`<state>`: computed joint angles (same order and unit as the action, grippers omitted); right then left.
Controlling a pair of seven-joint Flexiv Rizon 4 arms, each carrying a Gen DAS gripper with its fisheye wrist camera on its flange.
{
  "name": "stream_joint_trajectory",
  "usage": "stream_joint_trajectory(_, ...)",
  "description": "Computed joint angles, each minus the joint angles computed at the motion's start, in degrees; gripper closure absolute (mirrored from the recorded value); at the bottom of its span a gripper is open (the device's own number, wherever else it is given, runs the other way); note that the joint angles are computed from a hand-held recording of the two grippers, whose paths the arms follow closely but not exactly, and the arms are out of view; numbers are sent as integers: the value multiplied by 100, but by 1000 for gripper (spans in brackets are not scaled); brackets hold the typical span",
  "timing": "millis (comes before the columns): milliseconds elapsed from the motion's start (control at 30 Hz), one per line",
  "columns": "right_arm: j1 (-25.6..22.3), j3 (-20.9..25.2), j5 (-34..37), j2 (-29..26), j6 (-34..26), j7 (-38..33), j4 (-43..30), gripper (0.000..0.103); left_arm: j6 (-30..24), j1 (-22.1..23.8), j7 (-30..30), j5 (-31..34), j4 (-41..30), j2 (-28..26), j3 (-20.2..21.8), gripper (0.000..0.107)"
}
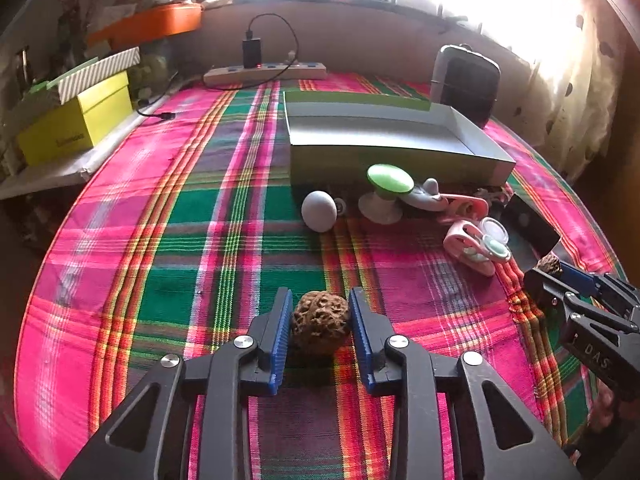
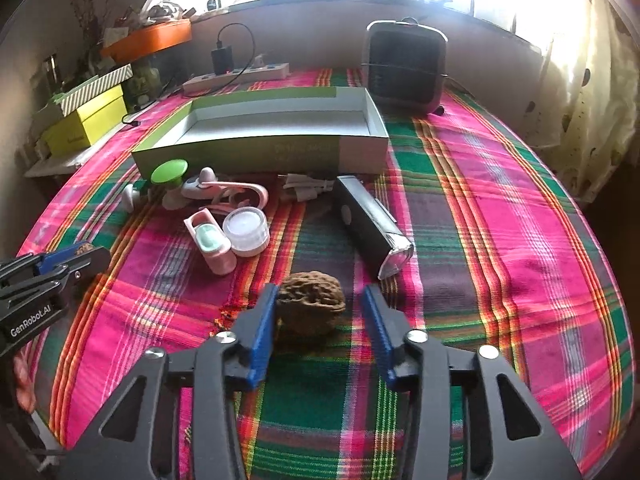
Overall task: Organize objects
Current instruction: 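Close the left tool on its walnut while the right tool closes on the other walnut, then lift and carry the walnut in the left tool over the white tray while the right tool carries its walnut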
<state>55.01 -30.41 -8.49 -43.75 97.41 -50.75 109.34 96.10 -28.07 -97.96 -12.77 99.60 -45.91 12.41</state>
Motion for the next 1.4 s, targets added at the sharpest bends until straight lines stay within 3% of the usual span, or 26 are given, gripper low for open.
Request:
stream_joint_trajectory(67,-9,5,-10,4,-11,-15,-4,69,-3,-12,-6,2,-6,-4,12,80)
stream_joint_trajectory(833,-296,146,-179,107,-21,-88,-294,69,-211,254,108,161,-453,64,-206,80)
stream_joint_trajectory(1100,-1013,767,-554,35,-307,-219,-987,69,-582,653,321,236,-1132,-122,-593,80)
stream_joint_trajectory(1400,-1975,1678,-1151,-317,-816,-257,-2100,69,-1225,873,385,374,-2227,-584,-683,80)
